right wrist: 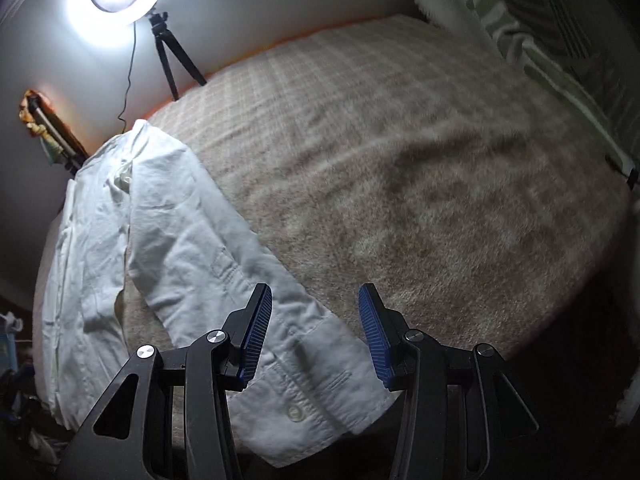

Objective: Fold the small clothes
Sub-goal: 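Move the right tool to the other sleeve's cuff side and grasp it, then fold the grasped side over the back toward the first fold with the right tool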

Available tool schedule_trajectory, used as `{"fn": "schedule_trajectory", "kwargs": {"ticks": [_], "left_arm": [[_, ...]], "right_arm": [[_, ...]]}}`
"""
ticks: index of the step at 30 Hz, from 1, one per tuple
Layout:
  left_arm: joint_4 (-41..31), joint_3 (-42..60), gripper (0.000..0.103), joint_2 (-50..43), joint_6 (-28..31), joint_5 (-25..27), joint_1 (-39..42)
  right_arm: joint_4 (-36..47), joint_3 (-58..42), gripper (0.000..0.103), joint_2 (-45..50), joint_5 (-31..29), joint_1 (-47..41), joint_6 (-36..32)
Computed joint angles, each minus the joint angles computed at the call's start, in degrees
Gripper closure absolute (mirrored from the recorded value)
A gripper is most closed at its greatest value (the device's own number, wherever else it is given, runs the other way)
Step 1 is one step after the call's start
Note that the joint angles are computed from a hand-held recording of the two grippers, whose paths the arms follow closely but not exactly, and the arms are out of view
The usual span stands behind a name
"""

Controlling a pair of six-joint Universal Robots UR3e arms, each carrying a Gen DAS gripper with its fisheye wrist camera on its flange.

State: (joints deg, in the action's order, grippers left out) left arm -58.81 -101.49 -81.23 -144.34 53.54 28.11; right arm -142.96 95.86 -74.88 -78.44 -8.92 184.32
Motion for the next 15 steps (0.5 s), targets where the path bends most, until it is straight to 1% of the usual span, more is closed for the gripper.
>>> {"fn": "schedule_trajectory", "kwargs": {"ticks": [7,9,10,11,13,14,15], "left_arm": [[0.1,1.2,0.049,-2.5,-1.8,1.1,0.1],[-0.1,0.9,0.049,-2.3,-2.0,1.2,0.8],[-0.2,0.7,0.049,-2.1,-2.0,1.1,1.3],[-0.2,0.6,0.049,-1.9,-2.1,1.1,1.6],[-0.3,0.4,0.049,-1.7,-2.2,1.0,2.2],[-0.3,0.2,0.049,-1.5,-2.2,1.0,2.6],[-0.2,0.1,0.049,-1.4,-2.3,0.9,2.7]], "right_arm": [[0.9,-3.0,0.059,3.5,-2.9,2.1,-1.7],[1.0,-3.8,0.067,4.1,-3.6,3.2,-1.9],[1.0,-4.1,0.079,4.4,-3.4,3.3,-2.3],[1.4,-4.5,0.086,4.8,-3.4,3.6,-2.7],[0.7,-4.9,0.092,5.4,-4.6,4.7,-3.2],[0.4,-4.9,0.097,5.5,-5.0,5.1,-3.4],[0.0,-4.5,0.098,5.2,-4.6,5.3,-3.3]]}}
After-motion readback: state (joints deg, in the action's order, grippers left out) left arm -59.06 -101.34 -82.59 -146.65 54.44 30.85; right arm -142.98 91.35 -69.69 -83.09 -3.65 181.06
